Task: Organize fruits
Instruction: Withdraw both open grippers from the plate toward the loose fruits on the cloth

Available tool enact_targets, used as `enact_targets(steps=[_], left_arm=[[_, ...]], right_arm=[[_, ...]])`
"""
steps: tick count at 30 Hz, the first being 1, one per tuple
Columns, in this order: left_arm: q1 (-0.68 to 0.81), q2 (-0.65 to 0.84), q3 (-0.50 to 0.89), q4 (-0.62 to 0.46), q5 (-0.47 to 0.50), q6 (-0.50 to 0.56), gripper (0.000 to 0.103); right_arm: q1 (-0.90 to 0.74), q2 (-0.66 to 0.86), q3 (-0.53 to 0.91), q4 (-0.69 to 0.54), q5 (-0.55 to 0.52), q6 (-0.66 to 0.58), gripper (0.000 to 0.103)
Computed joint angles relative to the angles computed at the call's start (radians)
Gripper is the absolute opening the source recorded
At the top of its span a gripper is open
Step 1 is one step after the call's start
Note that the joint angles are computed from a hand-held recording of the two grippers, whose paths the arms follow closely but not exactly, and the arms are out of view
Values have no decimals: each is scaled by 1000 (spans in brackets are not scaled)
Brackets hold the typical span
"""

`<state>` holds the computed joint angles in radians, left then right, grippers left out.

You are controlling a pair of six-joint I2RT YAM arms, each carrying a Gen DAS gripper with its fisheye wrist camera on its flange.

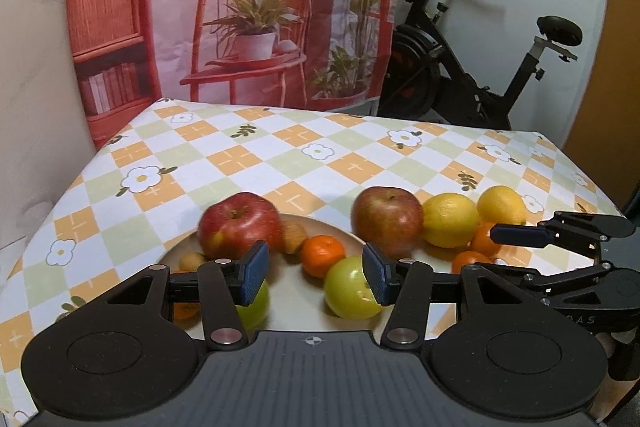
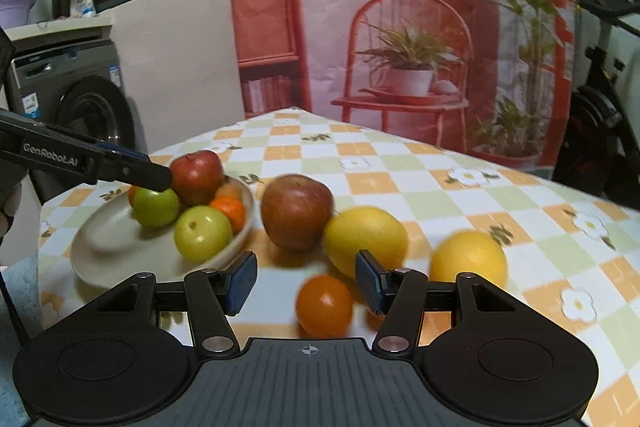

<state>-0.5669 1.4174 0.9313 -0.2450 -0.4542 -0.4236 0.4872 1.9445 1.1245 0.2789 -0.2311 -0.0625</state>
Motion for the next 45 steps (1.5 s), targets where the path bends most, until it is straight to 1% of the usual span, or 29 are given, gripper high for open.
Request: enact_targets(steps=[3, 7, 12, 15, 20, 24, 27, 30, 38, 45], left_arm=[[-19, 24, 19, 1, -4, 7, 54], [-38, 61, 45, 11, 12, 20, 54], [-69, 140, 103, 31, 13, 35, 54], [-83, 193, 141, 39, 27, 14, 54], [-95, 258, 176, 59, 62, -12, 54], [-100, 286, 192, 53, 77, -15, 54], [-97, 294, 200, 51, 86, -16, 54], [-100, 316, 225, 47, 98, -10, 54], [-101, 404, 292, 48, 148, -3, 54], [-88, 442, 322, 39, 173, -15, 54]], right_arm=[[-28, -20, -54, 65, -2, 35, 51], [-64, -31, -84, 82, -12, 33, 51], [-106, -26, -111, 111, -15, 64, 51], [-119, -24, -126, 135, -22, 79, 51], [-113, -21, -141, 167, -25, 55, 51], [-119, -33, -170, 207, -12, 95, 51], [-129, -39, -181, 212, -3, 124, 51], [-143, -47, -188, 201, -6, 127, 51], [-181, -55, -236, 267, -22, 216, 51], [-187, -50, -237, 268, -30, 215, 51]])
